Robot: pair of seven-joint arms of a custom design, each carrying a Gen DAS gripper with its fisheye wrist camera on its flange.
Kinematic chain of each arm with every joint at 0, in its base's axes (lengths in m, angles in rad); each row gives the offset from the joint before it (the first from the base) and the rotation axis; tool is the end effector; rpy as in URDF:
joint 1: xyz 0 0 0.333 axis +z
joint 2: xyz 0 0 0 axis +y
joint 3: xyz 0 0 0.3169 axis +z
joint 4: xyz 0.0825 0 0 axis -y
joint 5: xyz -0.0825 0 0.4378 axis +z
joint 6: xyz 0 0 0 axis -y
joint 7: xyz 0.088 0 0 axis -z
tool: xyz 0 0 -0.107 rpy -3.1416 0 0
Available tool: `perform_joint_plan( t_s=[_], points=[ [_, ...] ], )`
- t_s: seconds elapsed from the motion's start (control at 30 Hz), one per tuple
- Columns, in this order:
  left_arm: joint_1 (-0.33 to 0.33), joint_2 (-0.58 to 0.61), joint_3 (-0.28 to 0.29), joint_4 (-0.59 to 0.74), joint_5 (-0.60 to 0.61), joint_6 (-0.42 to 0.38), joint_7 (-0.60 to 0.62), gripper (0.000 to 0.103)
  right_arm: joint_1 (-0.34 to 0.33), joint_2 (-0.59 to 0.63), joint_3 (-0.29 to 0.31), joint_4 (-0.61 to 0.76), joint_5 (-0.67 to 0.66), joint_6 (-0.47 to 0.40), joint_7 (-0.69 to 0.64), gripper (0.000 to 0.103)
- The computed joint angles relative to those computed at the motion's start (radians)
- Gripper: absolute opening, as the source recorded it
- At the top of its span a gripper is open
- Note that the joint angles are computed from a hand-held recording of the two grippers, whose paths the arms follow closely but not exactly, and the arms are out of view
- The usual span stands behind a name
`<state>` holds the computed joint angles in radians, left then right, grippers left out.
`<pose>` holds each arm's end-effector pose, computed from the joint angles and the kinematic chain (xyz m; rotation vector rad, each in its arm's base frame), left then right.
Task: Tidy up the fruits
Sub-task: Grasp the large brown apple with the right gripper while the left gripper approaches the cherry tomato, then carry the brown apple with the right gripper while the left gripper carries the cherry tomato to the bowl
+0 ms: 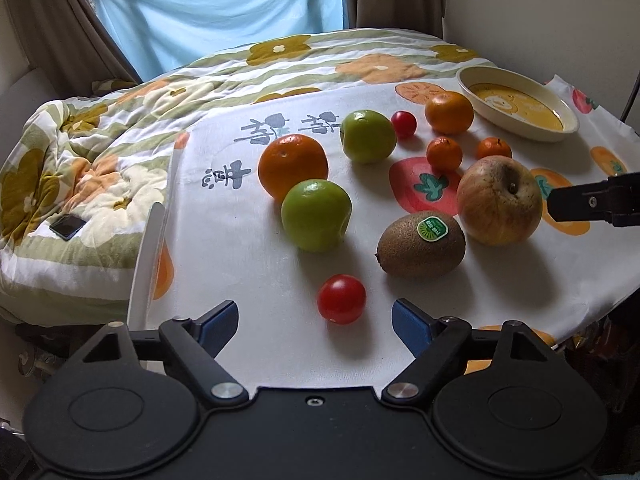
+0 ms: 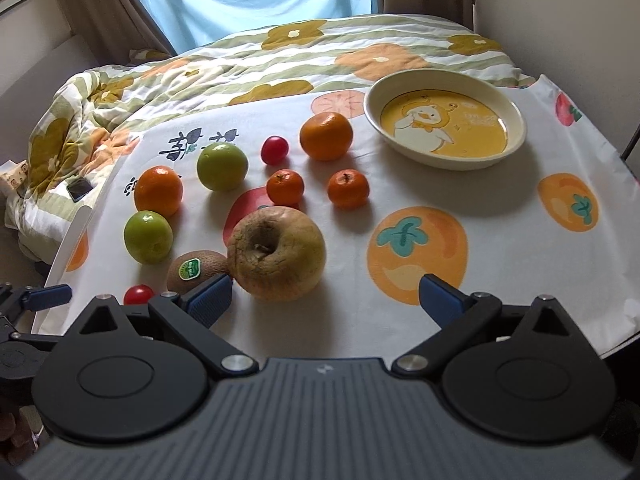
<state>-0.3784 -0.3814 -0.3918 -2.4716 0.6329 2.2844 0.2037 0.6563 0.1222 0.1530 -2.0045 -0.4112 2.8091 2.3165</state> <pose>0.3626 -0.3314 0.4162 -1.9708 1.5768 -0.3977 0.4500 0.4959 0.4469 -2.0417 1.3564 -0.3185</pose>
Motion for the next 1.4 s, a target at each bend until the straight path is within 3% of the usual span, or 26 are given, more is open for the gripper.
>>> perform_joint_plan(
  t_s=[0.17,0.57,0.87,1.03,1.4],
  points=[
    [0.013,0.020,0.019,-0.025,0.021,0.079,0.027,0.071,0.031,0.059,-0.024,0.048,-0.058,0.028,0.061,0.103],
    [0.046,0.020,0.024,-0.065,0.043,0.214,0.055,0.035,0.074,0.143,-0.066,0.115,0.020,0.049,0.085,0.103],
    [0.050,0.014,0.014,-0.065,0.036,0.204,0.043,0.034,0.070,0.200,-0.053,0.177,0.157,0.014,-0.023,0.103],
    [0.048,0.007,0.015,-0.063,0.021,0.182,0.034,0.034,0.055,0.220,-0.039,0.197,0.248,0.005,-0.088,0.092],
    [0.048,-0.006,0.003,-0.033,0.039,0.137,0.024,0.034,0.066,0.187,-0.065,0.162,0.283,0.022,-0.106,0.091]
  ],
)
